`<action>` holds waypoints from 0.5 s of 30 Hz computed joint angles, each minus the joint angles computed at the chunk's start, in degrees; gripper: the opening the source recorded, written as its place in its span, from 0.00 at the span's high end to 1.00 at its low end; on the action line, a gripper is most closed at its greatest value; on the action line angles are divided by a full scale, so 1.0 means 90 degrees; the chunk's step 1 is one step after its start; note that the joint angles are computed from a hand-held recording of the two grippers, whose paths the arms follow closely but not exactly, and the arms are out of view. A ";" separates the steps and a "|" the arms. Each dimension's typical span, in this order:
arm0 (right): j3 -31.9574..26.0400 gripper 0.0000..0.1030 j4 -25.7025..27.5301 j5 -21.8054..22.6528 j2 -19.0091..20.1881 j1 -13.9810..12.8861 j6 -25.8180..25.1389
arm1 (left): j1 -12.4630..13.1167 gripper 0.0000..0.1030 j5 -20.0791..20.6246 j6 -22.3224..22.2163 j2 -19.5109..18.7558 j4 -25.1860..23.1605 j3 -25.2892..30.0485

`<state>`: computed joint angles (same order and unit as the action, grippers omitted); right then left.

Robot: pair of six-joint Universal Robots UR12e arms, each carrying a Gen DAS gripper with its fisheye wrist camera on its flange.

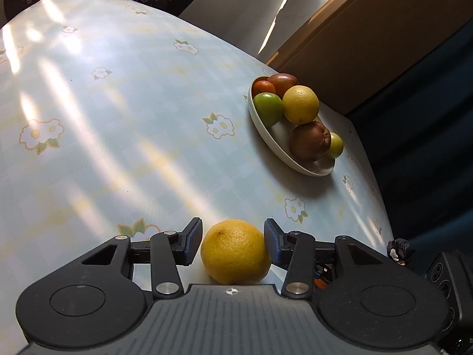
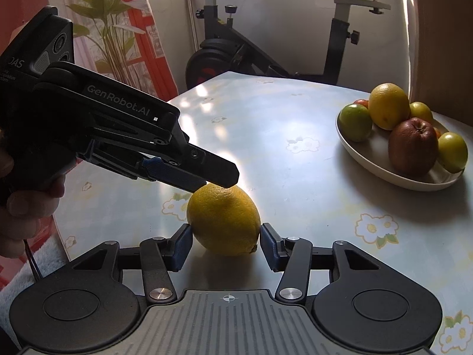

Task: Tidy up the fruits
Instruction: 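Close the left gripper on the lemon and lift it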

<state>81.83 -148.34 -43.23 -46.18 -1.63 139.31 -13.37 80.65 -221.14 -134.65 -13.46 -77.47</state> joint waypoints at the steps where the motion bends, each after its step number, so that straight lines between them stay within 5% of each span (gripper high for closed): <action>1: -0.0029 0.55 0.0013 0.0028 0.0018 0.0000 0.0055 | 0.0007 0.54 0.0017 -0.0056 0.0011 0.0112 -0.0041; 15: -0.0125 0.55 -0.0229 -0.0019 0.0127 0.0035 0.0180 | 0.0050 0.53 -0.0038 -0.0375 -0.0113 0.0428 -0.0035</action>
